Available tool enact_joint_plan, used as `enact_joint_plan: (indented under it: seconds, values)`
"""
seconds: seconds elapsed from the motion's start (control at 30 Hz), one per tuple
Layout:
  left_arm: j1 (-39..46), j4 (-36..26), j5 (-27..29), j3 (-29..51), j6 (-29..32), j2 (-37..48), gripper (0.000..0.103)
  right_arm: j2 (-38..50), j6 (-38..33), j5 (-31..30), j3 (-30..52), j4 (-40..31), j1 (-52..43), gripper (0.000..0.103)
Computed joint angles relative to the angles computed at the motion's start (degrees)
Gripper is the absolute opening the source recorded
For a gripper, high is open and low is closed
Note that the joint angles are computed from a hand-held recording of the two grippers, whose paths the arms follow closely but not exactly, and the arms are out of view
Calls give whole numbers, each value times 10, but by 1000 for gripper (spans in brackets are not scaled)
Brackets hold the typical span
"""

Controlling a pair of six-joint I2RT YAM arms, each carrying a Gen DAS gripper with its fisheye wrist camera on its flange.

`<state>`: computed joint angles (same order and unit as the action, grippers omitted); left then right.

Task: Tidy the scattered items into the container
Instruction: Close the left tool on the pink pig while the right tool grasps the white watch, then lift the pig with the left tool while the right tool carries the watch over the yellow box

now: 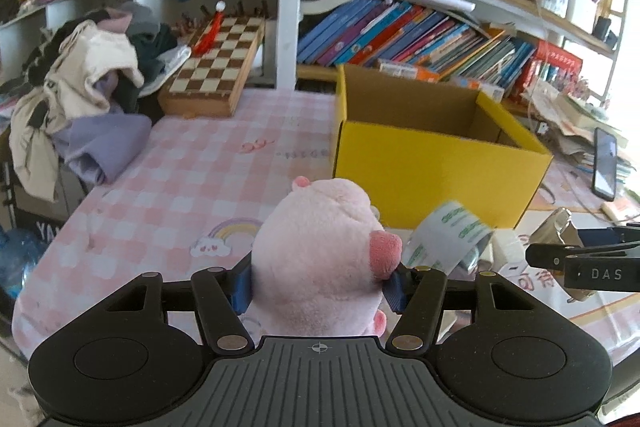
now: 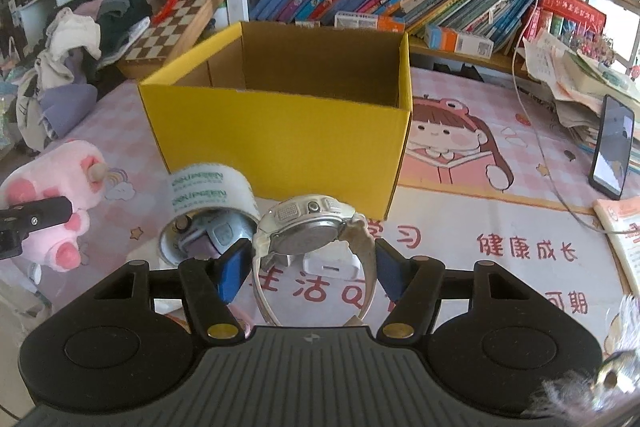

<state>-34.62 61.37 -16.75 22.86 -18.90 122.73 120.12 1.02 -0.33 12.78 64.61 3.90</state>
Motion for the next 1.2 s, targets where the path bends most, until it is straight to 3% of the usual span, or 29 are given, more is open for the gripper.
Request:
enact_joint_plan:
  seconds: [0.23,0.57,0.9,1.2]
  values:
    - [-3,11,11,-11,41,-47,60,-85,-4,-12,-27,-21,-6,63]
    - [14,-39,41,44,100,-94,60,-192,-22,-50,1,-95,-25,63]
    - [39,-114,79,163,139,-71,60,-174,-95,-111,122,-183,-49,63]
    - [49,-249,104,346,218,1,60,-87,-200,-158,274,-268,-74,63]
